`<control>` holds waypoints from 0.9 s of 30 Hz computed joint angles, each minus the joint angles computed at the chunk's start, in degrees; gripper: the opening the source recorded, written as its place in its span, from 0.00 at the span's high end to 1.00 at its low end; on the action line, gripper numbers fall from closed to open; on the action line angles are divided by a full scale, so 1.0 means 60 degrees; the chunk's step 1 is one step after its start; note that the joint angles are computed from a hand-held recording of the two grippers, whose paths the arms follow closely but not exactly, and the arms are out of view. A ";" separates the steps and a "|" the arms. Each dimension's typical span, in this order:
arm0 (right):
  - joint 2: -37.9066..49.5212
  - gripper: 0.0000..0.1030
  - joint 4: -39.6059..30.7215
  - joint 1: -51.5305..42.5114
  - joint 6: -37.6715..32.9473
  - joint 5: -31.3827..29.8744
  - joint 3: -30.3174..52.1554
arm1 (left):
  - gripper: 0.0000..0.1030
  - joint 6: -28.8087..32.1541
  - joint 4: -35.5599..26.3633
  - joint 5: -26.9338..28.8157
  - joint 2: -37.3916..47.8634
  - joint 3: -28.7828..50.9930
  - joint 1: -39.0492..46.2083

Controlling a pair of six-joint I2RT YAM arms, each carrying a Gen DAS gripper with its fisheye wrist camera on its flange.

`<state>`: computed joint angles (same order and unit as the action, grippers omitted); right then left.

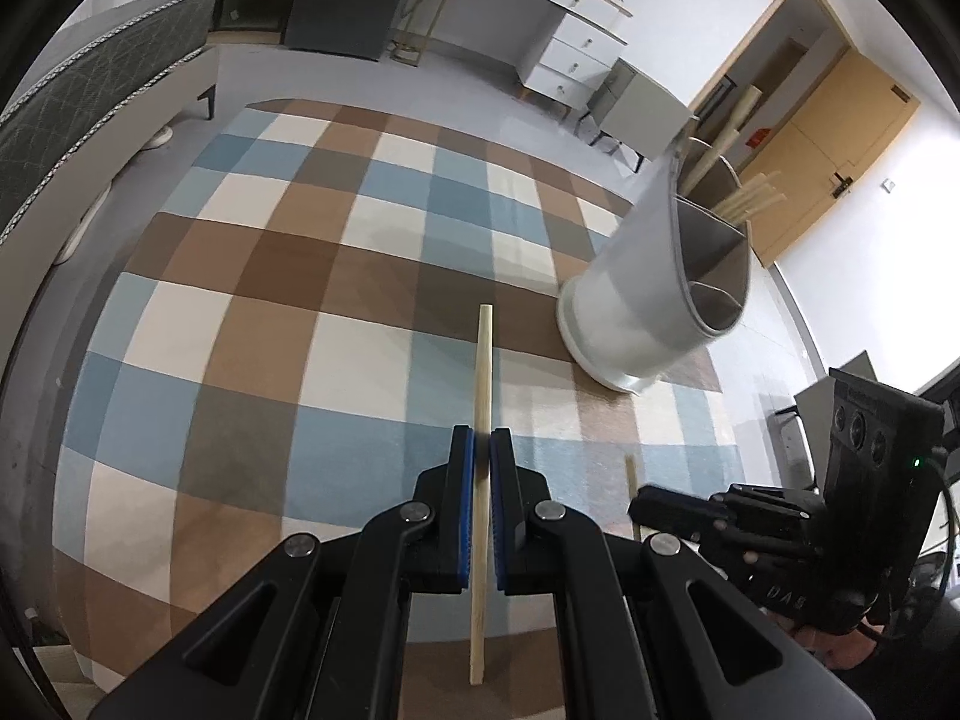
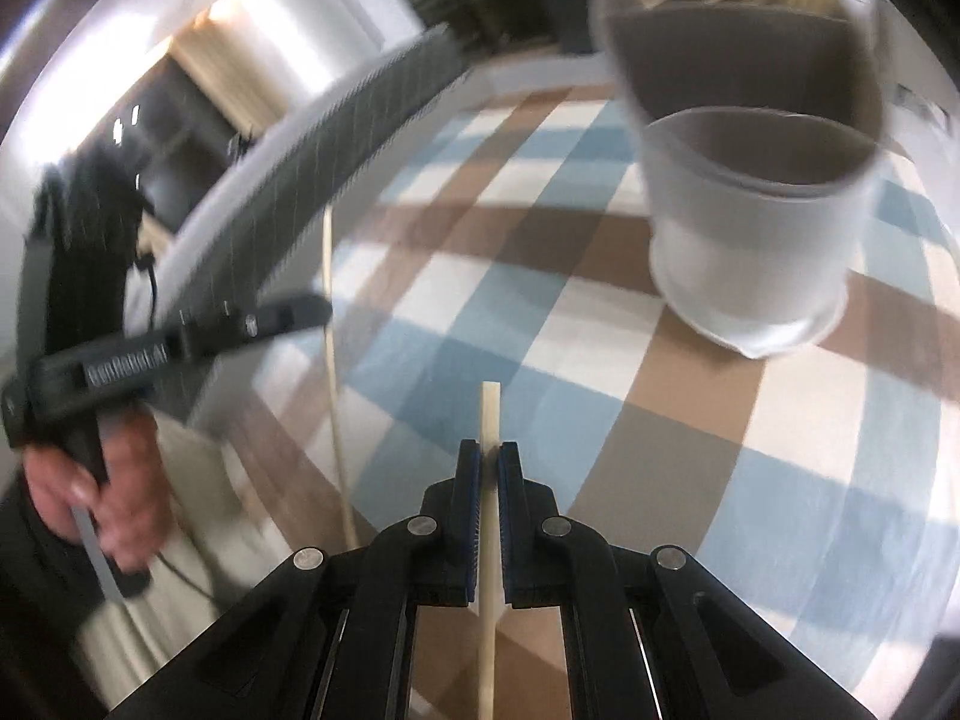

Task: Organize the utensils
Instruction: 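Raise both held chopsticks and carry them over the holder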

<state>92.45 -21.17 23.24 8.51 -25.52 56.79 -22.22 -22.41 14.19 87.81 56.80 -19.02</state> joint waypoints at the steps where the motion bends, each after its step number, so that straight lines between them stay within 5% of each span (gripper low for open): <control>1: -0.0146 0.96 0.0254 -0.0027 0.0377 -0.0041 -0.0128 | 1.00 0.0012 -0.0069 0.0016 -0.0027 0.0055 -0.0060; 7: -0.1518 0.96 0.1597 -0.0174 0.1848 0.0222 -0.1239 | 1.00 0.0115 -0.0693 -0.0274 -0.0170 0.0588 -0.0654; 17: -0.3064 0.96 0.2433 -0.0372 0.2679 0.0691 -0.2055 | 1.00 0.0228 -0.1923 -0.0880 -0.0062 0.1959 -0.1443; 27: -0.4085 0.96 0.2958 -0.1363 0.2928 0.0861 -0.1474 | 1.00 0.0464 -0.3354 -0.0857 0.0393 0.4599 -0.1852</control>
